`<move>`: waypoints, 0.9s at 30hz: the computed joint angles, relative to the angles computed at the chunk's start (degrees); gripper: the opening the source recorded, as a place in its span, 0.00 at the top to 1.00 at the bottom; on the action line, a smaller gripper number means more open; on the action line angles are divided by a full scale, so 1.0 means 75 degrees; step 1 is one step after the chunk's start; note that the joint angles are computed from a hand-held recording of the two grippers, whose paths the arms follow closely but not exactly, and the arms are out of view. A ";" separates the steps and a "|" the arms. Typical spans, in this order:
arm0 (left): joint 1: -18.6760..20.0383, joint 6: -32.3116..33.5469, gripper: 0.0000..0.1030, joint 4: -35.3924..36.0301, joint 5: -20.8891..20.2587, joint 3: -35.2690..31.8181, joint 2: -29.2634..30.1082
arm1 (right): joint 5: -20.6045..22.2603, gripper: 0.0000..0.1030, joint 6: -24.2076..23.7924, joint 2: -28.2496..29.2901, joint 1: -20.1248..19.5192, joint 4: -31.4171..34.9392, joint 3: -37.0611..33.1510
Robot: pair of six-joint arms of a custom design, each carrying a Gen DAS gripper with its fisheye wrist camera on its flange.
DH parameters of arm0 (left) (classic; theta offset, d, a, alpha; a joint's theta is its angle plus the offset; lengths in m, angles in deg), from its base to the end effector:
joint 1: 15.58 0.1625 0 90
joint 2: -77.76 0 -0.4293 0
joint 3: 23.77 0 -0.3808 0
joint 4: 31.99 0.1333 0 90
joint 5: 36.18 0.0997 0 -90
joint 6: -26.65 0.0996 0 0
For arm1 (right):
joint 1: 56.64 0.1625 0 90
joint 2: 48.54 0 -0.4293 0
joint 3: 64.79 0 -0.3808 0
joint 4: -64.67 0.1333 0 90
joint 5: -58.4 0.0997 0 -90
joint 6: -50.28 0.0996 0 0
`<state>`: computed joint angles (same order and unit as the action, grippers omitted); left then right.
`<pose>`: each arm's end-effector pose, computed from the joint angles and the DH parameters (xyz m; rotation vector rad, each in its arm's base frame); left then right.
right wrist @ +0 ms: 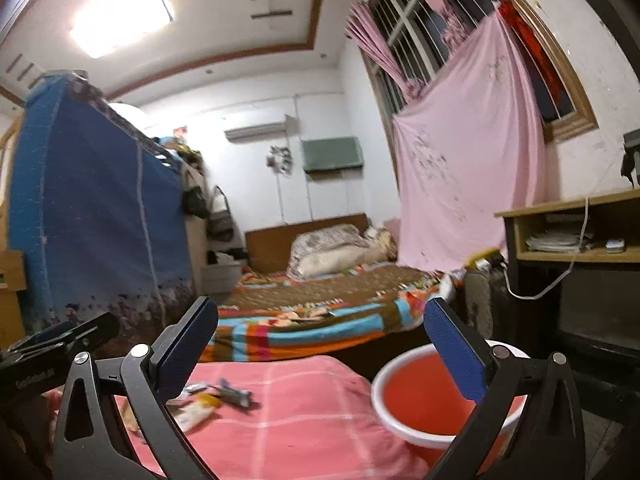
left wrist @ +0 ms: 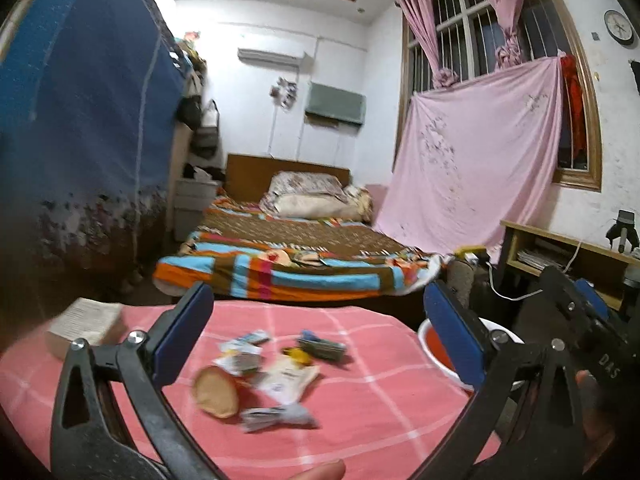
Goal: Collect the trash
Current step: 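Move both tools back over the trash on the bedspread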
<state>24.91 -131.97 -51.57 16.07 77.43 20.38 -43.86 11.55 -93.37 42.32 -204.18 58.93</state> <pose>-0.2823 -0.4965 0.1372 0.9187 2.1662 -1.6316 0.1819 -0.4334 0.2065 0.4970 -1.6719 1.9436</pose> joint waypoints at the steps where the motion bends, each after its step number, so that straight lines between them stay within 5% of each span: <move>1: 0.0006 0.0171 0.10 -0.0258 -0.0061 0.0217 -0.0171 | 0.0055 0.00 -0.0038 0.0068 0.0038 -0.0059 -0.0006; 15: 0.0539 0.1045 0.10 -0.1386 -0.0215 0.1365 -0.1308 | 0.0684 0.00 -0.0894 0.0870 0.0327 0.0381 -0.0427; 24: 0.1118 0.0779 0.11 -0.0169 0.0136 0.0647 -0.0947 | -0.0637 0.01 -0.0685 0.0811 0.0548 0.2679 -0.1054; 27: 0.1227 0.0537 0.11 0.0577 0.0111 0.0231 -0.0648 | -0.1055 0.13 -0.0498 0.0733 0.0549 0.3561 -0.1196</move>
